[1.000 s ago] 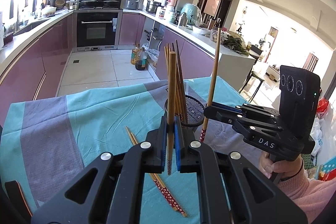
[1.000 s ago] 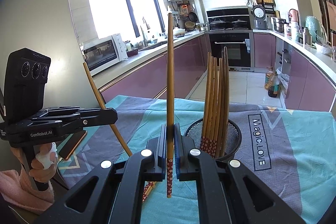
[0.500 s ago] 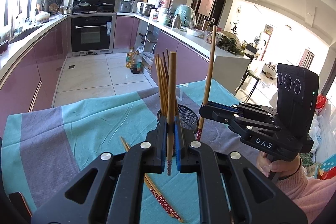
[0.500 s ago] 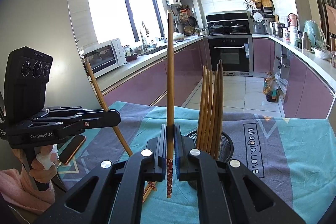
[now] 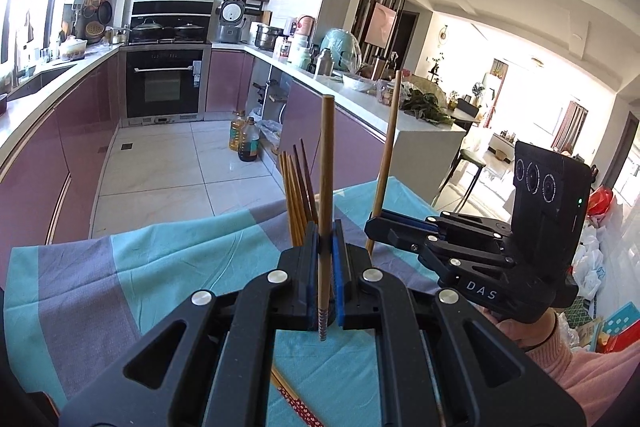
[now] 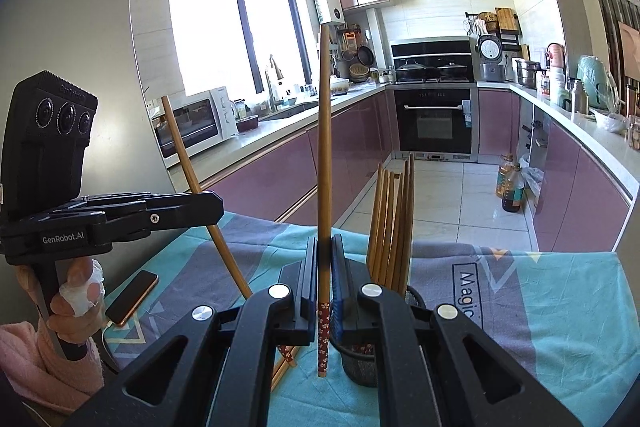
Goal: Organize utensils
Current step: 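Lower the chopsticks into the mesh cup and open both grippers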
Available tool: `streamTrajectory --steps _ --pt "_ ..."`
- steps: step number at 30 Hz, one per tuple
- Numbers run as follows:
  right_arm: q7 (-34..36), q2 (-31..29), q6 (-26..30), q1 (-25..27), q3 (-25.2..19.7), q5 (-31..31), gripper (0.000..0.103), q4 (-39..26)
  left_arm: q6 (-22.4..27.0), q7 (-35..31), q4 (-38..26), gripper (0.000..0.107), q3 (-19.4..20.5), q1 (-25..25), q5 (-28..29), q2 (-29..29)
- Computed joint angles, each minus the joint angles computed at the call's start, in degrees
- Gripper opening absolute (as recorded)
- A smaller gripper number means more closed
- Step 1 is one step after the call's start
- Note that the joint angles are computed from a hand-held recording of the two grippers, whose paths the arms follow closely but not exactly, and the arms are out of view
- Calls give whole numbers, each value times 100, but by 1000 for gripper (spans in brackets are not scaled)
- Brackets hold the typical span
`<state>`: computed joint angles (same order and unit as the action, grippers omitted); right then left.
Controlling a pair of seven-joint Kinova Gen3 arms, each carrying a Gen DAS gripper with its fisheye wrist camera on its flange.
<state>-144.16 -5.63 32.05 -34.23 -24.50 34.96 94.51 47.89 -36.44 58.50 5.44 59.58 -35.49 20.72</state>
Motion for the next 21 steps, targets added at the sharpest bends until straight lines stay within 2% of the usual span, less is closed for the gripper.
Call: streamTrajectory --steps 10,21 --pt "2 30 -23 73 39 140 6 -108 -192 -71 -230 7 -98 51 -116 97" --pt "-88 205 -61 16 227 207 6 -128 15 -294 -739 7 -248 155 109 480"
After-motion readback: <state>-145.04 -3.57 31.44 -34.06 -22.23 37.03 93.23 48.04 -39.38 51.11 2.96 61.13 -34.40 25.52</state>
